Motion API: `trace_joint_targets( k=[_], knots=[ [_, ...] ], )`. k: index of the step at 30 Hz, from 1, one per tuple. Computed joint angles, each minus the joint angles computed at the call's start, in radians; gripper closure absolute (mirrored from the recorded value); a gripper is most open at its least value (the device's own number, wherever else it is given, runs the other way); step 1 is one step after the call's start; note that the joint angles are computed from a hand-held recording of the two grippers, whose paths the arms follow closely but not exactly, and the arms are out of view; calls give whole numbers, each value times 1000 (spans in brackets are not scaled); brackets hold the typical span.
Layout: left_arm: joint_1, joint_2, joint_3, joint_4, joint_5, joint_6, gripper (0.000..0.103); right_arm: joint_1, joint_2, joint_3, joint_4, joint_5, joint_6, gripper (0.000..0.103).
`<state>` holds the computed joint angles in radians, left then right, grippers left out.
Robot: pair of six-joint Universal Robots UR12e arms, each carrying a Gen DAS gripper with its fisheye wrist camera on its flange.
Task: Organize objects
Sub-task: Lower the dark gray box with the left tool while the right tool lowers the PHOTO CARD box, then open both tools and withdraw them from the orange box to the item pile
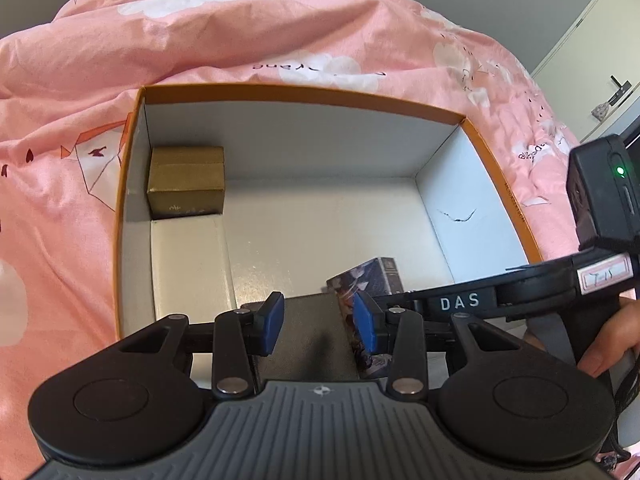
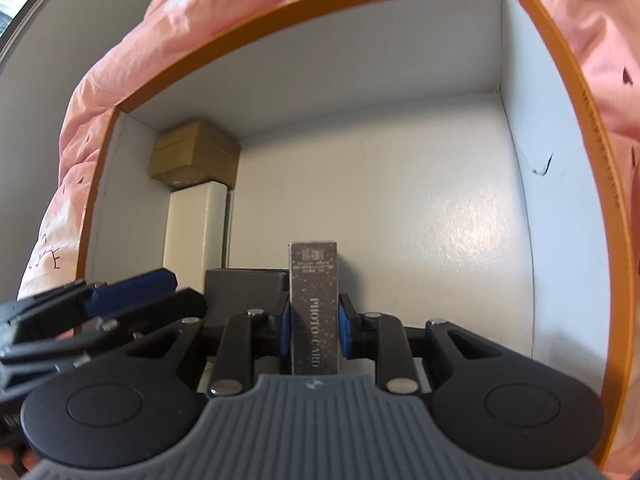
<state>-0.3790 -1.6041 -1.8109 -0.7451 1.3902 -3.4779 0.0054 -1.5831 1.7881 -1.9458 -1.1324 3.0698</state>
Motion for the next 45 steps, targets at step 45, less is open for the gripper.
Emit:
trace_joint_targets(
  k=[45],
  knots=[
    [-57,43,-28,70,141,37,58,91,-98,76,-259,-292,-173,66]
  ],
)
